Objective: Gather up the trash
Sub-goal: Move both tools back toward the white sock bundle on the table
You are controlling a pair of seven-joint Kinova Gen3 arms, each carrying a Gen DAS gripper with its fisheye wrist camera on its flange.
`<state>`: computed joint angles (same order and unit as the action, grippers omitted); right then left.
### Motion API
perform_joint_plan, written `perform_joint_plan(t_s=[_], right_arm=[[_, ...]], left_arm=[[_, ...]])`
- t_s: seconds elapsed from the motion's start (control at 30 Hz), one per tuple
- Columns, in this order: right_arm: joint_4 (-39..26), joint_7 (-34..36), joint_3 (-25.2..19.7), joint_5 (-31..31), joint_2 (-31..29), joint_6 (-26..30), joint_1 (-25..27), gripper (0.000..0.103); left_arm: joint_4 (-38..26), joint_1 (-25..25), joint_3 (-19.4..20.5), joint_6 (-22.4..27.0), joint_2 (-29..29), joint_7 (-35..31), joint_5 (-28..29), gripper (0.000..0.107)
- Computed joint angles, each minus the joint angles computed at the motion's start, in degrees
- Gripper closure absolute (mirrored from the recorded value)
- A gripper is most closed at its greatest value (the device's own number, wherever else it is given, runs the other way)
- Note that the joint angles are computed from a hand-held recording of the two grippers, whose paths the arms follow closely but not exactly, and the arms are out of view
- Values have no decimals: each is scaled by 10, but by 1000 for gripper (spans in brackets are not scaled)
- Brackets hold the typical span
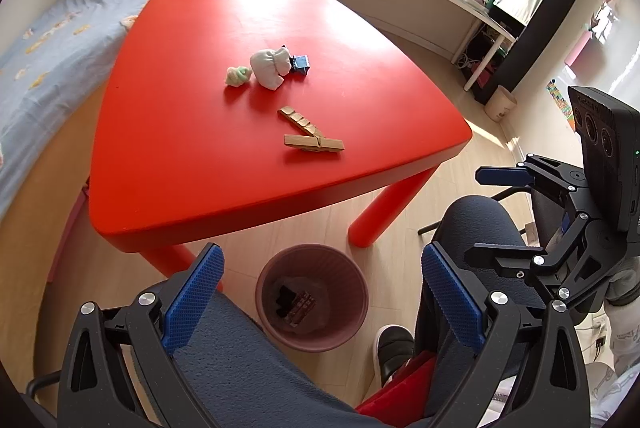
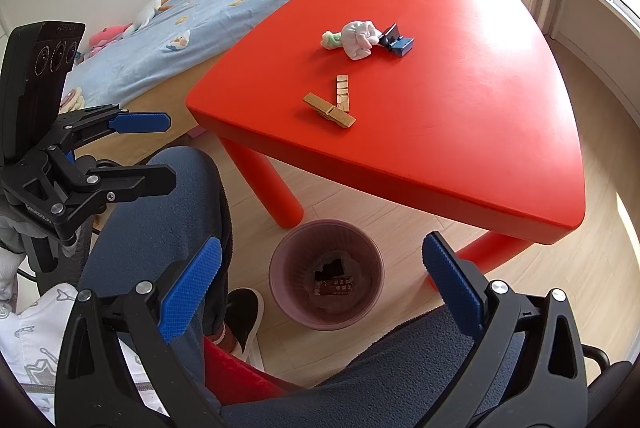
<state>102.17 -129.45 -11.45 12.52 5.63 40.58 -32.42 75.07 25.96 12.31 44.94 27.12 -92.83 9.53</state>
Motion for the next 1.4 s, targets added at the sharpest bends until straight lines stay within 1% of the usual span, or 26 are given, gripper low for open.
perform_joint_plan(t_s=[0.5,0.77,0.9,1.07,1.2,1.4], right_arm=[[-14,12,6,-9,5,0,10,4],[-34,32,13,-11,14,1,19,4],[-50,48,19,-15,24,1,26,4],[-80,76,27,-20,44,2,35,4],[-111,104,34,-28,64,4,44,4],[-170,151,46,-57,106,13,65,4]], left_arm=[[-16,-6,0,6,9,-5,5,12],[-46,-14,-5,14,21,-7,5,12],[-74,-19,-9,24,34,-6,2,12],[-125,-22,-13,46,61,-9,-2,12],[-176,-22,-17,70,88,-7,-4,12],[-263,-19,-26,114,137,3,-8,12]])
